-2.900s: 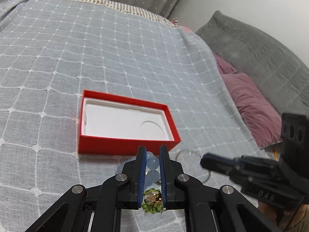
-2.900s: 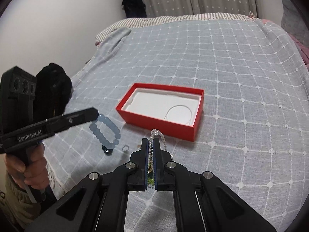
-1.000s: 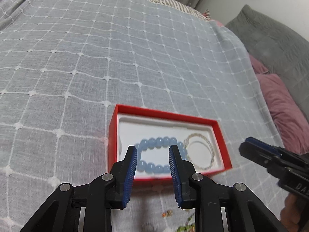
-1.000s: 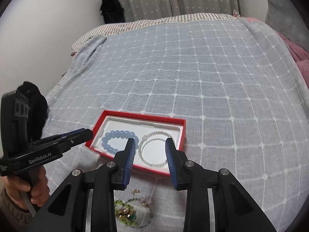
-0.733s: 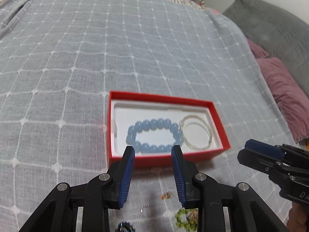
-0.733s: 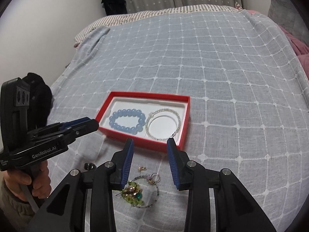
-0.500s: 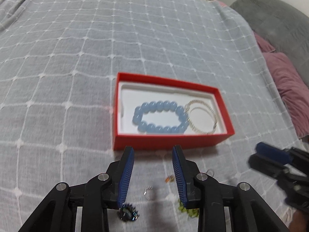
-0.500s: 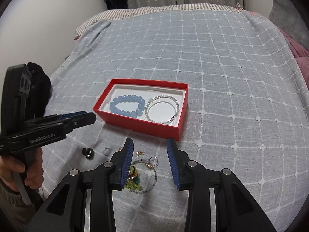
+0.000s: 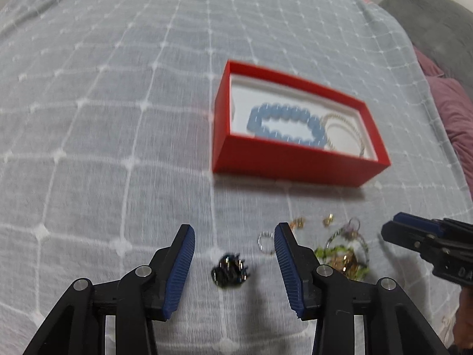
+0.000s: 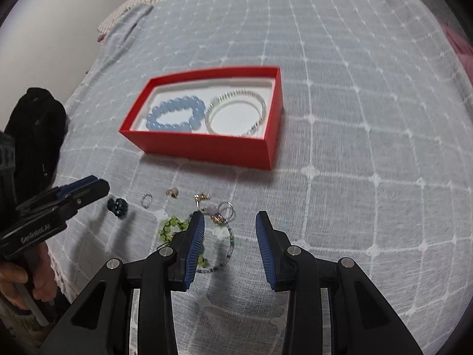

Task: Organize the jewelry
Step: 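Grasp the black carved charm with the left tool while the right tool approaches the green bracelet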

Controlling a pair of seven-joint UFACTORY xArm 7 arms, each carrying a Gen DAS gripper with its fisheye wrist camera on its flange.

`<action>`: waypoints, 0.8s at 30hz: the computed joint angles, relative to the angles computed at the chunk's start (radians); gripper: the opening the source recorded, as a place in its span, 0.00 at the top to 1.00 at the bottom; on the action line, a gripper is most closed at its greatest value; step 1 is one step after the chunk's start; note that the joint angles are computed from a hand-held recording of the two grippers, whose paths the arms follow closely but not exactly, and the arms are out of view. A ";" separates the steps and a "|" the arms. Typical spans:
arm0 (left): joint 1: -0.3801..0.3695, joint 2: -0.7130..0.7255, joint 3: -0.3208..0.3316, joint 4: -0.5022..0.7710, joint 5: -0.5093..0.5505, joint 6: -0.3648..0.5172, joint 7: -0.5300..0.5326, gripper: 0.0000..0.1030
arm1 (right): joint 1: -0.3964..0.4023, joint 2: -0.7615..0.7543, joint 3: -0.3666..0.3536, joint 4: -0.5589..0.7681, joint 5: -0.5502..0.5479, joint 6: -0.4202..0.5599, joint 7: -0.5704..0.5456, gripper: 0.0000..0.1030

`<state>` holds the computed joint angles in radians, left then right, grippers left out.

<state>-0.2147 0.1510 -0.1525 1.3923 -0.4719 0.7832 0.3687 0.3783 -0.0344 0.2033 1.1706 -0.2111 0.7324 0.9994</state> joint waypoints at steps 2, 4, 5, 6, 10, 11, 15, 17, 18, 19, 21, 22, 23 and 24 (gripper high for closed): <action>0.003 -0.001 -0.001 -0.008 -0.013 0.019 0.000 0.53 | -0.001 0.003 -0.004 -0.007 0.038 0.001 -0.013 0.63; 0.004 -0.003 -0.001 -0.016 -0.018 0.032 -0.002 0.53 | -0.002 0.005 -0.005 -0.010 0.059 0.001 -0.023 0.64; 0.002 -0.006 -0.001 -0.021 -0.017 0.030 -0.003 0.53 | -0.001 0.007 -0.005 -0.007 0.053 0.009 -0.020 0.64; 0.001 -0.010 0.000 -0.026 -0.014 0.026 -0.004 0.53 | -0.001 0.007 -0.004 -0.004 0.052 0.010 -0.023 0.65; -0.005 -0.014 0.000 -0.034 -0.006 0.019 -0.006 0.54 | 0.003 0.014 -0.002 0.006 0.054 0.003 -0.044 0.69; -0.007 -0.015 0.000 -0.036 -0.001 0.017 -0.008 0.54 | 0.005 0.018 -0.002 0.010 0.054 0.007 -0.048 0.70; -0.015 -0.008 0.001 -0.038 0.030 0.011 -0.025 0.54 | 0.011 0.051 -0.004 0.031 0.065 0.027 -0.069 0.75; -0.022 -0.003 0.000 -0.041 0.054 0.009 -0.041 0.54 | 0.015 0.050 -0.006 0.031 0.057 0.023 -0.064 0.77; -0.023 -0.001 -0.001 -0.041 0.059 0.010 -0.043 0.54 | 0.016 0.042 -0.007 0.028 0.049 0.012 -0.062 0.77; -0.024 -0.001 -0.002 -0.042 0.063 0.008 -0.045 0.55 | 0.017 0.032 -0.007 0.022 0.044 -0.007 -0.064 0.78; -0.027 -0.001 -0.003 -0.046 0.071 -0.001 -0.050 0.61 | 0.017 0.020 -0.004 0.013 0.049 -0.040 -0.085 0.78; -0.029 0.001 -0.003 -0.046 0.079 -0.004 -0.058 0.69 | 0.019 0.023 -0.002 0.017 0.061 -0.043 -0.106 0.78; -0.030 0.005 -0.002 -0.044 0.086 -0.005 -0.067 0.75 | 0.021 0.030 -0.001 0.024 0.069 -0.038 -0.120 0.78; -0.029 0.008 -0.002 -0.042 0.089 -0.004 -0.072 0.76 | 0.022 0.038 0.000 0.030 0.075 -0.033 -0.130 0.78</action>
